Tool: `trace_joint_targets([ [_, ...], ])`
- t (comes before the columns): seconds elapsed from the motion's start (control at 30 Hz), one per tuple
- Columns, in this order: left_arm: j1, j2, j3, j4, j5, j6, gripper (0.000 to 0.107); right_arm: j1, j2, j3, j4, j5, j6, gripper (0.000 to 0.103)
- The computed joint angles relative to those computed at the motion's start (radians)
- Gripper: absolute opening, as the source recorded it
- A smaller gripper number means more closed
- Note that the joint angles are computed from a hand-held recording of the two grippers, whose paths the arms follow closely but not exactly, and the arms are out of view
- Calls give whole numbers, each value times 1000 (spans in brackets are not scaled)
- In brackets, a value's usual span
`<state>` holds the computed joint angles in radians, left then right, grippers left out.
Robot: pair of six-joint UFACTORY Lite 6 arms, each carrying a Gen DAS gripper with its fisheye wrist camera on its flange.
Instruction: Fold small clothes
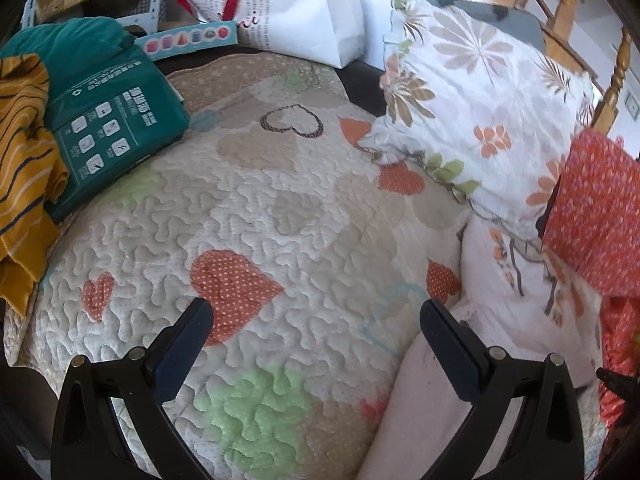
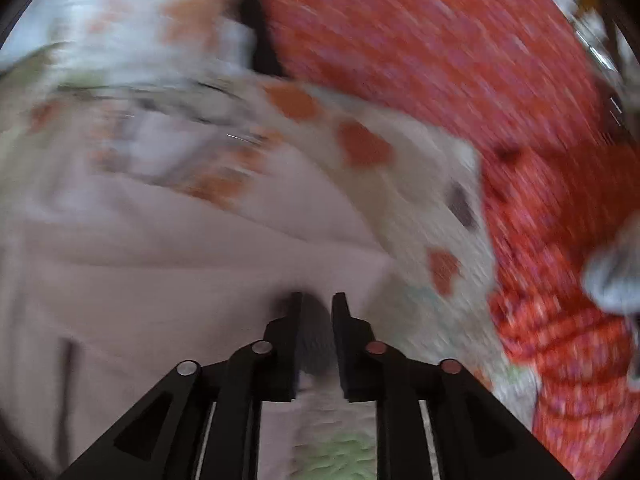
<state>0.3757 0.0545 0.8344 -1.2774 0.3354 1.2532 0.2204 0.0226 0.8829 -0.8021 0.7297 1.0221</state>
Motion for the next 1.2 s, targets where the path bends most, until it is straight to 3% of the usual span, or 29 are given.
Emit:
trace_joint_targets([
  [0.07,-12,15,6,21,1,-20,103,-100,-44,-50,25,-61,4,20],
  [0.17,-37,25,7,38,-10,-46,103,-219,-178,-128,125,-149,-91,33],
  [0.23,-51,25,5,45,-7,-57,103,-275,-244,-156,257,-207,-242,48],
  [0.37,-88,18,-14,43,-11,-55,103,-328,-307,-225,605,-314,-542,57],
  [0.43,-107,24,-17,56,-19,-66,103,-282,-291,-253,601,-344,-503,57],
  [0.5,-121,24,-23,64,-30,-73,103,-228,-212,-262,438,-376,-332,57],
  [0.57,-132,20,-31,59,-44,-67,103,-209,-108,-260,341,-449,-217,49],
  [0.6,-135,19,-32,60,-49,-66,103,-210,-67,-254,349,-487,-222,23],
  [0.63,-137,17,-34,59,-53,-68,103,-212,-37,-244,349,-500,-226,14],
  [0.73,-140,21,-31,69,-60,-77,103,-219,-56,-251,251,-494,-118,7],
  [0.87,-134,50,-9,119,-45,-126,103,-157,-78,-218,-137,-227,226,5],
  [0.9,-133,56,-6,131,-37,-136,103,-147,-78,-215,-179,-166,256,6],
  [0.97,-138,59,-11,142,-39,-135,103,-170,-107,-233,-152,-156,215,6],
  [1.0,-142,58,-15,145,-42,-132,103,-188,-136,-251,-119,-175,177,9],
  [1.07,-140,63,-21,149,-30,-119,103,-213,-231,-318,-3,-219,80,25],
  [1.1,-133,66,-24,149,-13,-107,103,-227,-300,-366,96,-249,-6,42],
  [1.13,-126,67,-31,140,7,-85,103,-237,-396,-443,201,-296,-84,51],
  [1.2,-113,65,-47,132,45,-49,103,-251,-546,-565,410,-345,-245,52],
])
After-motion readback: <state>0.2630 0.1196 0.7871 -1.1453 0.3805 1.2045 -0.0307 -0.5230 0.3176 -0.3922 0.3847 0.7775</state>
